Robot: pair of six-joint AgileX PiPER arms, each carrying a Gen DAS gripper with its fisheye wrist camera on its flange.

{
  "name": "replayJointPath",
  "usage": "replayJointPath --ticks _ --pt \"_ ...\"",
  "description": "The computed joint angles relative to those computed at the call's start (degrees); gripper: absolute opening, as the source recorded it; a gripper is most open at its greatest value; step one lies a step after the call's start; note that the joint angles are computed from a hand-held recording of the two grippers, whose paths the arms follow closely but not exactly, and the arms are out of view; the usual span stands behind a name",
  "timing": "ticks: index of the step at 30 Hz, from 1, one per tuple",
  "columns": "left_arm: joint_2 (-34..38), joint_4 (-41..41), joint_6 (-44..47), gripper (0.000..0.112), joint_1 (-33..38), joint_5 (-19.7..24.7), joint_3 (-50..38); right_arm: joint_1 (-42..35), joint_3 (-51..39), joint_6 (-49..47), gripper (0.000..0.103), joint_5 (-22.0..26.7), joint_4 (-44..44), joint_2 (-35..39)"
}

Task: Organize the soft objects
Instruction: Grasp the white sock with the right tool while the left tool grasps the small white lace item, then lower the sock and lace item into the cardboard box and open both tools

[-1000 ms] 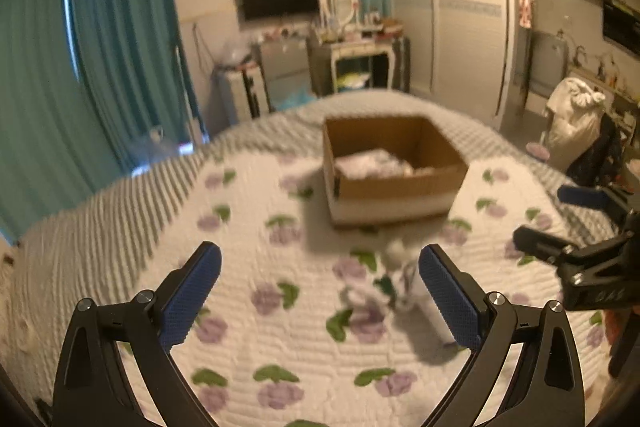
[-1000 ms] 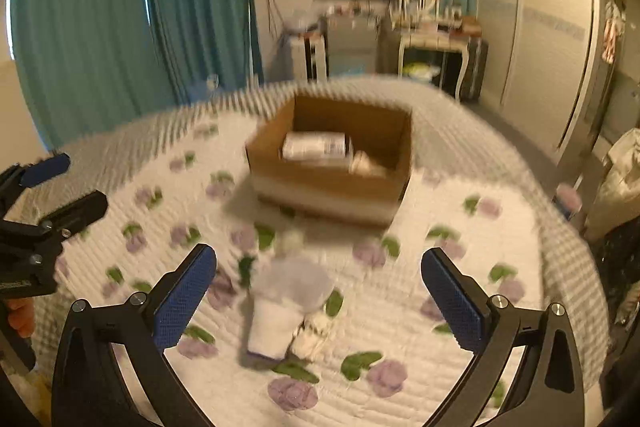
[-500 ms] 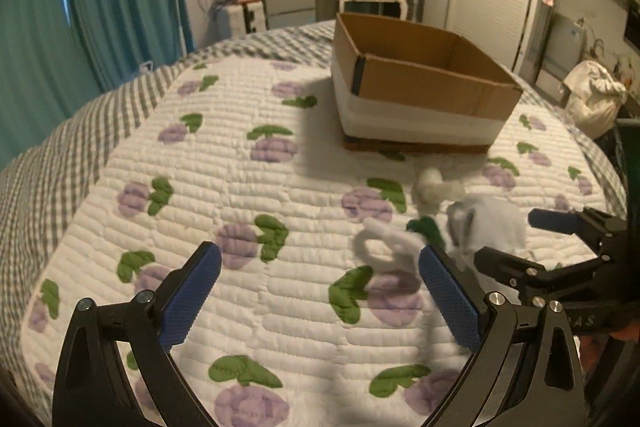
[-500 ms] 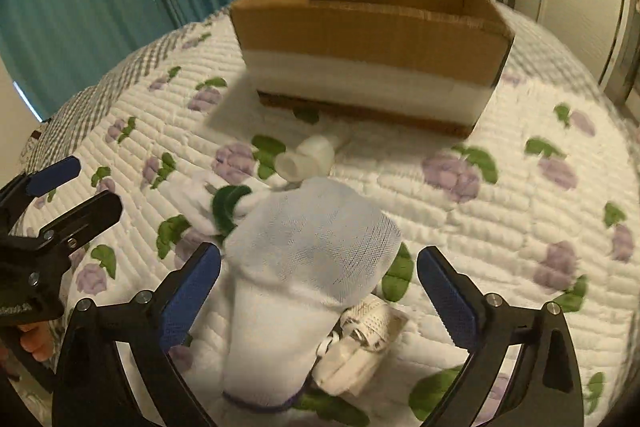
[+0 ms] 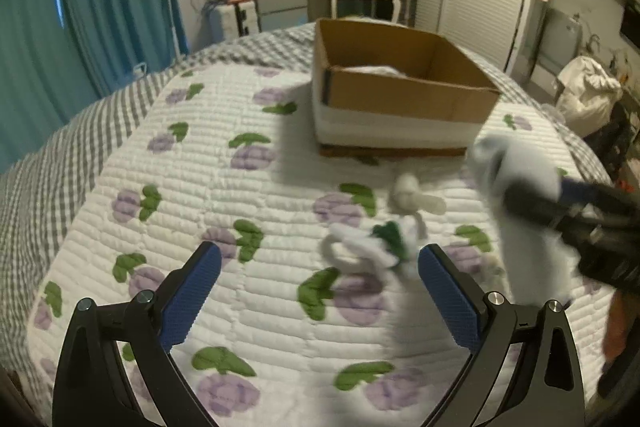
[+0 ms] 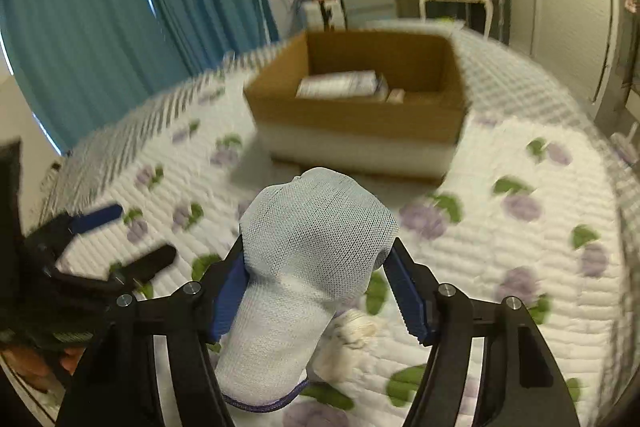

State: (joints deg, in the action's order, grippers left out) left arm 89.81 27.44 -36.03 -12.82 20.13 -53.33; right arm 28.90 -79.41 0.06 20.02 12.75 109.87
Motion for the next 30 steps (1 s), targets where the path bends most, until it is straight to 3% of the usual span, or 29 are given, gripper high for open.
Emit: replayJointPath --ticks 7,13,18,20,24,26,30 --pt "3.0 0.8 -5.8 0.099 -9.6 4.5 -4.3 -3.6 8.6 14.4 0.066 -0.8 -18.0 -9.1" --pt "12.1 -6.6 -2.3 0.097 -13.9 5.6 -10.2 -9.1 14.5 6.6 0.066 -3.3 -9.6 -7.3" --pt "17.5 -12.6 4.0 0.082 -14.8 8.6 -15.7 -11.2 16.0 -0.3 0.066 -4.8 -3.4 -4.5" --pt "19.6 -17.3 8.5 0.064 -14.3 9.7 -17.8 -11.8 16.1 -4.7 0.066 -5.4 1.1 -3.7" --pt "24.3 -25.2 16.5 0.045 -13.3 13.4 -22.2 -12.5 16.3 -9.0 0.066 -5.9 5.7 -3.3" --pt "24.2 -27.8 19.3 0.032 -13.0 12.9 -22.1 -12.5 16.5 -9.5 0.066 -6.0 6.5 -3.4" --pt "22.5 -28.6 20.5 0.029 -13.1 11.4 -20.3 -11.9 17.1 -7.2 0.066 -6.0 4.3 -4.3"
